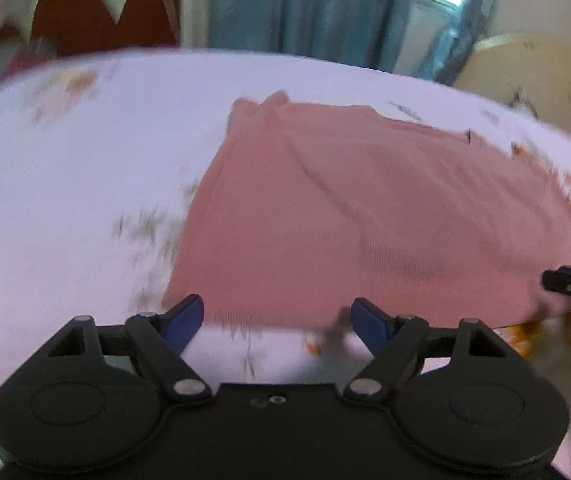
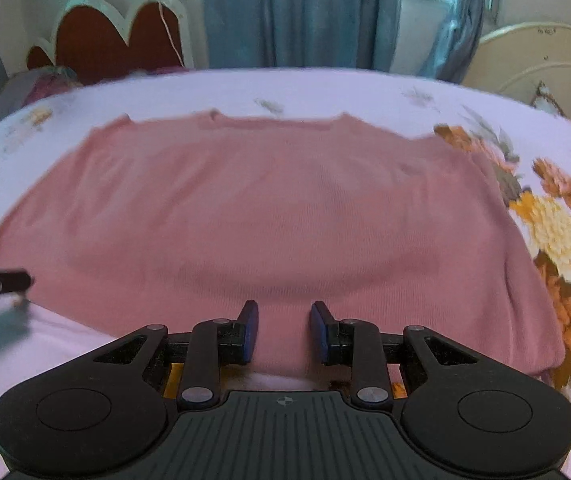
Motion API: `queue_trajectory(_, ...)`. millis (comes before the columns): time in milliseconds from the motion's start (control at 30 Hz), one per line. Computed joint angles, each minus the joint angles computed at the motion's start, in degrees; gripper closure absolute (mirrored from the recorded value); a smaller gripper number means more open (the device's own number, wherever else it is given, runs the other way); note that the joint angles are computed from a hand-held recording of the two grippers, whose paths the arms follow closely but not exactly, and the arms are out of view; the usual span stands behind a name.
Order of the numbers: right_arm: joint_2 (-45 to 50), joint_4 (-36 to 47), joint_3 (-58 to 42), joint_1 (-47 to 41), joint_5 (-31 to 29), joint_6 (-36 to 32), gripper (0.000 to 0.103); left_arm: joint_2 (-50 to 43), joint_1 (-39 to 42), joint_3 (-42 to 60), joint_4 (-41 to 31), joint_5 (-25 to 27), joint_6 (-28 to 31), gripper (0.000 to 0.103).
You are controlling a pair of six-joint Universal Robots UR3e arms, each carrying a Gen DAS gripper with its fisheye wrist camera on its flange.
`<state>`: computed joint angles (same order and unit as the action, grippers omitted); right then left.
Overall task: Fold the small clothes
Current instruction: 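Grasp the side of the folded sweatshirt with the left tool and lift it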
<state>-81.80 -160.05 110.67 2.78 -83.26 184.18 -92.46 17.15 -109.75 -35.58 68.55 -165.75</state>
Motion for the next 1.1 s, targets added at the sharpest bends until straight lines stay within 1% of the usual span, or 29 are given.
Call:
queue_trajectory(67,0.3,-0.6,-1.3,1.0,0.2,0.2,0.074,2.1,3.5,0.0,-7.4,-4.3,-1.6,0.022)
queue_trajectory(100,0.8,-0.9,-2.1,1.3,0.7,0.5,0.074,2.8,4.8,-0.3,-9.3,-5.9,-2.1,0.022)
queue_trajectory(167,2.5,-1.3,-4.0,2.5,1.1,1.5,0.074,3.9,7.3,-1.9,-10.2,-9.7,-3.6,0.021)
queue_trajectory(233,4.3,-1.6,-6.1,3.5,1.1,2.1,0.074,2.6,9.3,-1.8,-11.6,-15.2,-6.0,0.021)
queue_trajectory(267,5.2,-1.4,-7.3,3.8,1.0,2.1,0.074,1.7,9.8,-1.9,-11.1,-17.2,-7.4,0.021)
queue_trajectory(300,6.6,-1.1,-9.1,4.0,0.9,2.1,0.074,-0.1,10.1,-2.1,-9.2,-19.2,-9.2,0.02)
queue_trajectory(333,8.0,-0.8,-10.9,4.2,0.7,2.3,0.074,-2.3,9.7,-2.1,-5.9,-20.2,-11.5,0.02)
queue_trajectory(367,9.0,-0.4,-12.3,4.2,0.7,2.5,0.074,-4.2,9.2,-2.5,-1.3,-20.9,-14.0,0.018)
queue_trajectory(433,11.4,0.2,-15.7,4.4,0.1,2.9,0.074,-8.2,8.2,-1.1,4.0,-22.2,-18.4,0.014)
queue_trajectory(533,13.9,1.1,-19.2,4.6,-0.6,2.8,0.074,-14.8,6.8,1.4,12.7,-23.9,-25.4,0.015)
queue_trajectory(567,15.0,1.7,-20.7,4.8,-1.1,2.8,0.074,-16.3,6.5,1.6,15.8,-24.0,-27.4,0.017)
queue_trajectory(633,16.9,2.2,-22.9,4.7,-1.7,3.3,0.074,-19.8,5.6,3.6,20.2,-24.1,-31.0,0.026)
queue_trajectory(700,18.0,2.3,-24.3,4.7,-2.9,3.9,0.074,-22.7,5.1,5.4,23.3,-24.0,-34.0,0.041)
queue_trajectory(733,18.7,2.0,-24.8,4.7,-3.6,4.4,0.074,-24.1,4.7,6.4,24.5,-23.6,-35.4,0.045)
queue_trajectory(767,19.0,1.9,-24.9,4.7,-4.1,4.6,0.074,-25.1,4.4,7.0,25.4,-23.3,-36.3,0.054)
queue_trajectory(800,19.7,2.0,-25.4,4.9,-4.6,4.5,0.074,-25.8,4.3,7.3,26.2,-23.1,-37.0,0.061)
queue_trajectory(833,20.3,2.0,-25.8,5.2,-5.1,4.2,0.074,-26.4,4.0,7.8,26.7,-22.6,-37.7,0.065)
queue_trajectory(900,21.8,2.6,-26.2,5.8,-6.3,2.9,0.074,-26.7,3.7,8.1,26.4,-21.9,-37.8,0.083)
queue_trajectory(933,22.6,3.9,-26.6,5.9,-6.0,2.2,0.074,-27.1,3.5,8.5,26.4,-21.4,-38.3,0.084)
queue_trajectory(967,22.8,1.5,-25.1,6.0,-5.9,1.6,0.074,-26.8,3.6,8.0,26.4,-21.2,-38.3,0.084)
queue_trajectory(1067,22.3,3.1,-26.2,5.8,-6.1,0.9,0.074,-26.5,3.0,8.9,25.1,-19.9,-37.6,0.084)
queue_trajectory(1100,21.9,0.6,-25.1,6.0,-7.0,0.6,0.074,-26.3,2.9,8.9,24.9,-19.4,-37.4,0.084)
